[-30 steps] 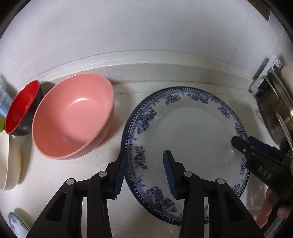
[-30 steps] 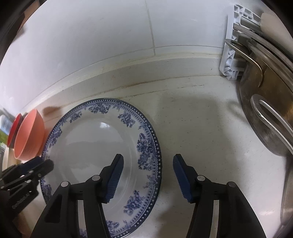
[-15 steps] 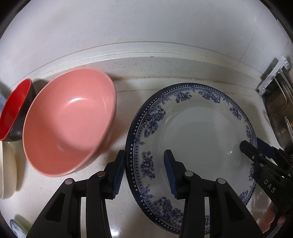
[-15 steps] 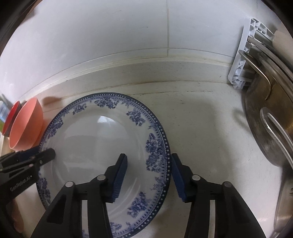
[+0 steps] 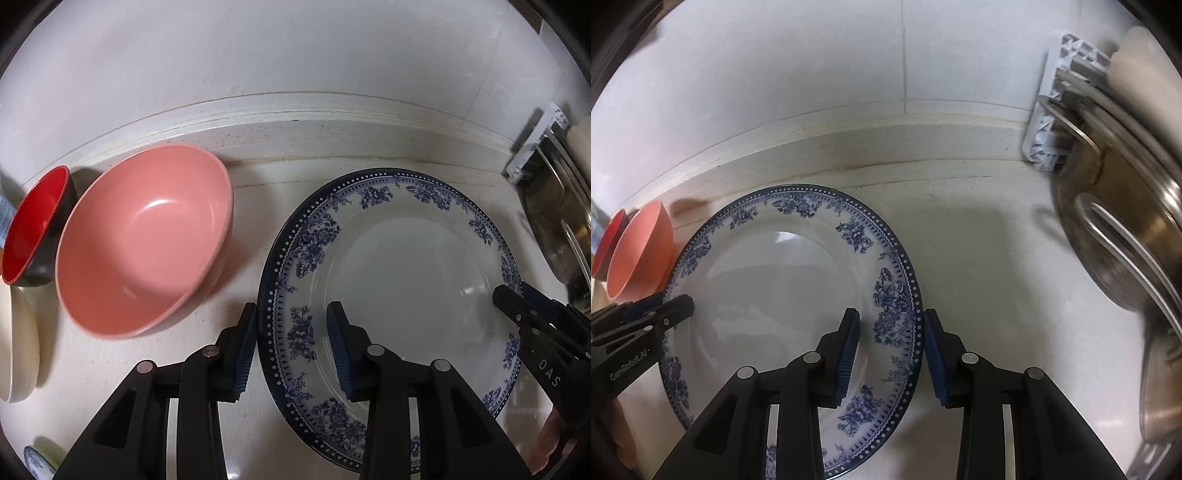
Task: Organize plates and bowls
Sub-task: 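Carry the blue-rimmed plate with both grippers over the stacked plates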
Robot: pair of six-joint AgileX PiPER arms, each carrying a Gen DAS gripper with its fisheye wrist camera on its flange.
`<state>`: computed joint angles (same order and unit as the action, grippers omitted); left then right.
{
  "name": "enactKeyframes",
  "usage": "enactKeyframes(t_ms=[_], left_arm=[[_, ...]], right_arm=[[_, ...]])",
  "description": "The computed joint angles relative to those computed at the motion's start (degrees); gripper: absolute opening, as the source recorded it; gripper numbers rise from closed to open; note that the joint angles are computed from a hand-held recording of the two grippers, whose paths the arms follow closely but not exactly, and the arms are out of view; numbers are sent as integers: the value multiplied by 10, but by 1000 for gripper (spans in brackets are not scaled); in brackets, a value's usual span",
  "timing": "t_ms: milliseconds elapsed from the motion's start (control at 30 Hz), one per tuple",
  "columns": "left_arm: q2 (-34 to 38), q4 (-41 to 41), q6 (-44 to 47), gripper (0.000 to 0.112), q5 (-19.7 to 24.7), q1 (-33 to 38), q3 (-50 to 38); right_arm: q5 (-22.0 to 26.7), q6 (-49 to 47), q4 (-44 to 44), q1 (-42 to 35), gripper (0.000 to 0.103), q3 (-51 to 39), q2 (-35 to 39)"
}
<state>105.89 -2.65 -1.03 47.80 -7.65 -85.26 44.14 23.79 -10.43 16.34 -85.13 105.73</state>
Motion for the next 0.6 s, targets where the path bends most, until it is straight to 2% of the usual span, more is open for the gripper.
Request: enactKeyframes(t_ms=[267, 400, 600], left_arm=[[-86, -37, 66, 37, 15, 37, 61], [-132, -61, 101, 38, 29, 65, 87], [-153, -77, 105, 38, 28, 74, 100]], right_arm=[[4, 69, -47, 23, 36, 18, -19], [29, 111, -72, 55, 36, 34, -55], [79, 177, -125, 117, 36, 33, -90]])
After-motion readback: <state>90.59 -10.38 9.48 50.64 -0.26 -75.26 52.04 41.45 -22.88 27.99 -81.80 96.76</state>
